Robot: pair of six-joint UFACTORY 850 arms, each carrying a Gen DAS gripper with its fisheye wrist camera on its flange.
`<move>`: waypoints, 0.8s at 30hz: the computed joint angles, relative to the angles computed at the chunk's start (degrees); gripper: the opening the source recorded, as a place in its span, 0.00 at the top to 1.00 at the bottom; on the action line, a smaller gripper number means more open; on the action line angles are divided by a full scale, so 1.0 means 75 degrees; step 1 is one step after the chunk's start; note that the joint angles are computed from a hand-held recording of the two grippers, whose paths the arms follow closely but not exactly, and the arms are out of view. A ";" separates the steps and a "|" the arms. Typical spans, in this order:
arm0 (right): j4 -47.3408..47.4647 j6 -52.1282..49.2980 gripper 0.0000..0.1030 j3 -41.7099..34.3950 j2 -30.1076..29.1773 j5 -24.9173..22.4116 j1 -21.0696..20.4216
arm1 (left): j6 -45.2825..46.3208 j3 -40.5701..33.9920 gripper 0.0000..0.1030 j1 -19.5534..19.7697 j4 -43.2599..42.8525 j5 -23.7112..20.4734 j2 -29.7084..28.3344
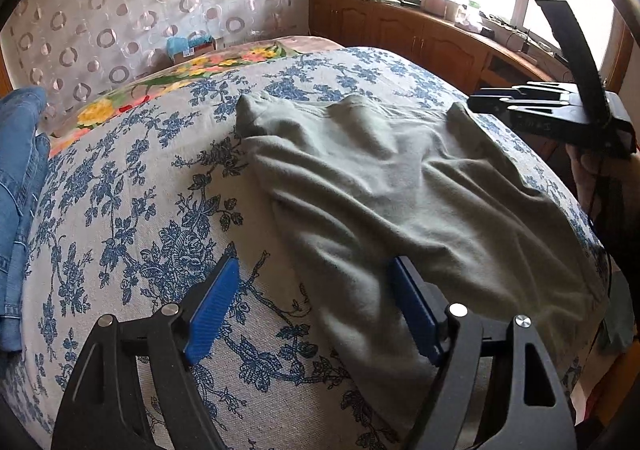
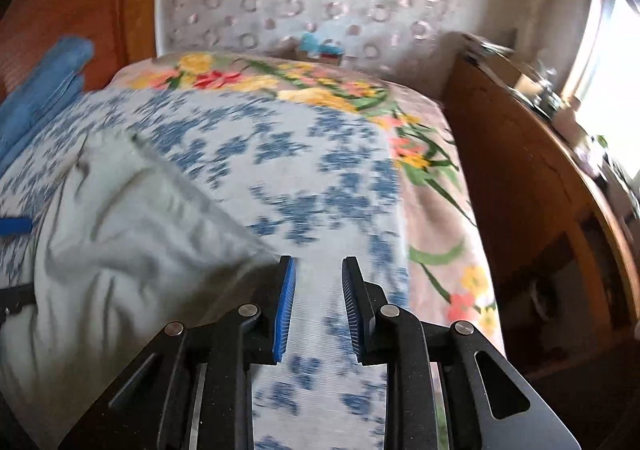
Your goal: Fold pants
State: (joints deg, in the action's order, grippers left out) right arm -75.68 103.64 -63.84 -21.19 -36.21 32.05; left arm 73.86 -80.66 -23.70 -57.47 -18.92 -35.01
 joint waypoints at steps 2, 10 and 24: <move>-0.0232 0.0305 0.76 0.0194 0.0155 0.0210 -0.0014 | -0.0170 -0.0024 0.19 -0.0002 0.0135 0.0046 -0.0019; -0.1028 0.1202 0.76 0.0590 0.0464 0.1049 0.0132 | -0.0215 -0.0037 0.18 0.0004 0.0172 0.0048 -0.0026; -0.0572 0.0785 0.96 0.0730 0.0572 0.0968 -0.0173 | -0.0208 -0.0035 0.18 0.0005 0.0160 0.0045 -0.0023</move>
State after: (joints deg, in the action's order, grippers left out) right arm -79.97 109.53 -58.37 -16.90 -28.94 30.75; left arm 72.30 -80.92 -23.66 -56.27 -18.58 -35.19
